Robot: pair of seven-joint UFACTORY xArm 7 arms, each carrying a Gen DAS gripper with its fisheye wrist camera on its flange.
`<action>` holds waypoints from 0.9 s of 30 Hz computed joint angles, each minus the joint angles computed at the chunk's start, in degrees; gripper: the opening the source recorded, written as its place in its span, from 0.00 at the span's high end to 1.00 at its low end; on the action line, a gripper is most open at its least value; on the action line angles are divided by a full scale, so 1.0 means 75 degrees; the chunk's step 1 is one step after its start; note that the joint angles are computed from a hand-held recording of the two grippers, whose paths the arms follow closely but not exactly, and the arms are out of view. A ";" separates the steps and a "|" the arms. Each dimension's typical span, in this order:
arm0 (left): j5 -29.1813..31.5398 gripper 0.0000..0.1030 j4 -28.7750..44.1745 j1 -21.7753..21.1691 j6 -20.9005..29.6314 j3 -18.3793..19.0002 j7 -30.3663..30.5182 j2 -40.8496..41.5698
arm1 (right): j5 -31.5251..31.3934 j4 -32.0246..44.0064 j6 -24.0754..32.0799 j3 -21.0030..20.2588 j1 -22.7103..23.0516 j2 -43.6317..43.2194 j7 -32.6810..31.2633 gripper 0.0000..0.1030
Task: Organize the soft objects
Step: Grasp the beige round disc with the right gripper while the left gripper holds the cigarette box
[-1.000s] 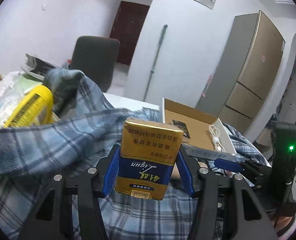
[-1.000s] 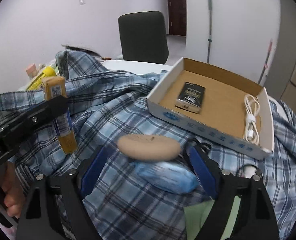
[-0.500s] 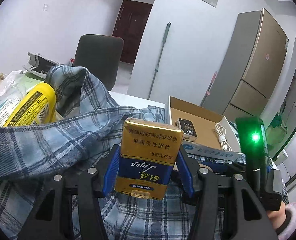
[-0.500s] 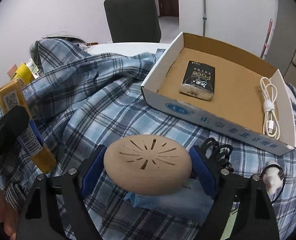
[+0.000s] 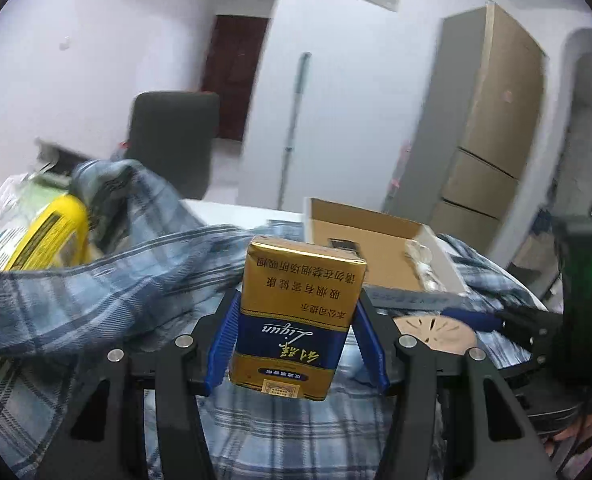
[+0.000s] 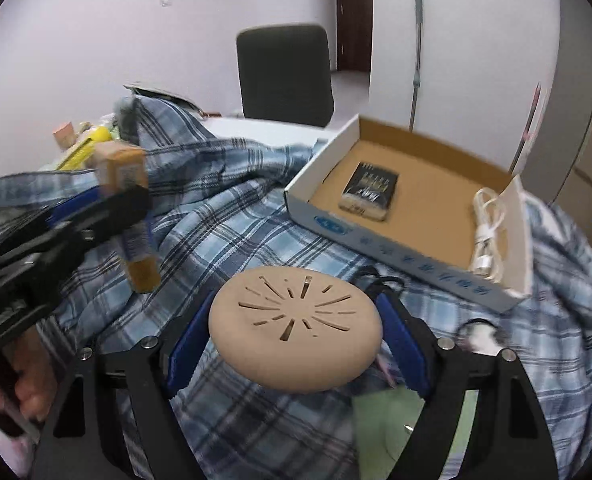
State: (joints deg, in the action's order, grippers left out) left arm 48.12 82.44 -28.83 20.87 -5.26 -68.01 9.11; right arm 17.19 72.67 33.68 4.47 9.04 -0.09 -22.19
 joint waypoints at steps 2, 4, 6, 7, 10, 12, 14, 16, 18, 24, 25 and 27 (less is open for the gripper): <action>0.0439 0.45 0.0120 -0.0168 0.0203 -0.0012 -0.0053 0.0019 | 0.0057 -0.0226 -0.0145 -0.0026 -0.0021 -0.0239 -0.0265 0.22; 0.0431 0.44 0.0152 -0.0186 0.0129 -0.0083 0.0072 0.0048 | 0.0133 -0.0560 -0.0236 -0.0091 -0.0025 -0.0581 -0.0488 0.22; 0.0059 0.45 0.0169 -0.0146 -0.0001 -0.0164 0.0376 0.0110 | 0.0314 -0.0800 -0.0175 -0.0200 -0.0009 -0.0830 -0.0776 0.22; -0.0119 0.45 0.0179 -0.0142 -0.0039 -0.0180 0.0522 0.0137 | 0.0345 -0.0900 -0.0106 -0.0249 -0.0009 -0.0920 -0.0878 0.22; -0.0165 0.45 0.0238 -0.0263 0.0007 -0.0102 0.0632 0.0200 | 0.0240 -0.1186 0.0008 -0.0351 -0.0064 -0.1033 -0.0938 0.22; -0.0220 0.45 0.0235 -0.0293 0.0015 -0.0066 0.0670 0.0208 | 0.0110 -0.1325 0.0113 -0.0396 -0.0138 -0.1029 -0.0859 0.22; -0.0349 0.45 0.0204 -0.0280 -0.0031 -0.0050 0.0720 0.0198 | 0.0131 -0.1320 0.0364 -0.0482 -0.0216 -0.0927 -0.0857 0.22; -0.0538 0.45 0.0189 -0.0245 -0.0078 -0.0047 0.0801 0.0211 | 0.0179 -0.1193 0.0775 -0.0533 -0.0305 -0.0760 -0.0830 0.21; -0.0736 0.45 0.0170 -0.0218 -0.0094 -0.0050 0.0917 0.0220 | 0.0032 -0.1053 0.1144 -0.0511 -0.0408 -0.0617 -0.0606 0.20; -0.0359 0.44 0.0269 -0.0403 0.0093 0.0041 0.0809 0.0244 | -0.0285 -0.1076 0.1372 -0.0423 -0.0507 -0.0600 -0.0635 0.19; -0.0339 0.44 0.0282 -0.0408 0.0111 0.0029 0.0840 0.0255 | -0.0306 -0.1086 0.1382 -0.0417 -0.0510 -0.0608 -0.0669 0.19; -0.0415 0.44 0.0287 -0.0387 0.0113 -0.0005 0.0943 0.0266 | -0.0359 -0.1153 0.1349 -0.0405 -0.0508 -0.0651 -0.0756 0.19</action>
State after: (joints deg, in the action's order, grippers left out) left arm 45.01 84.59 -31.73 21.72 -5.30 -60.94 11.10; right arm 14.50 64.03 43.80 1.43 5.23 -4.98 -27.86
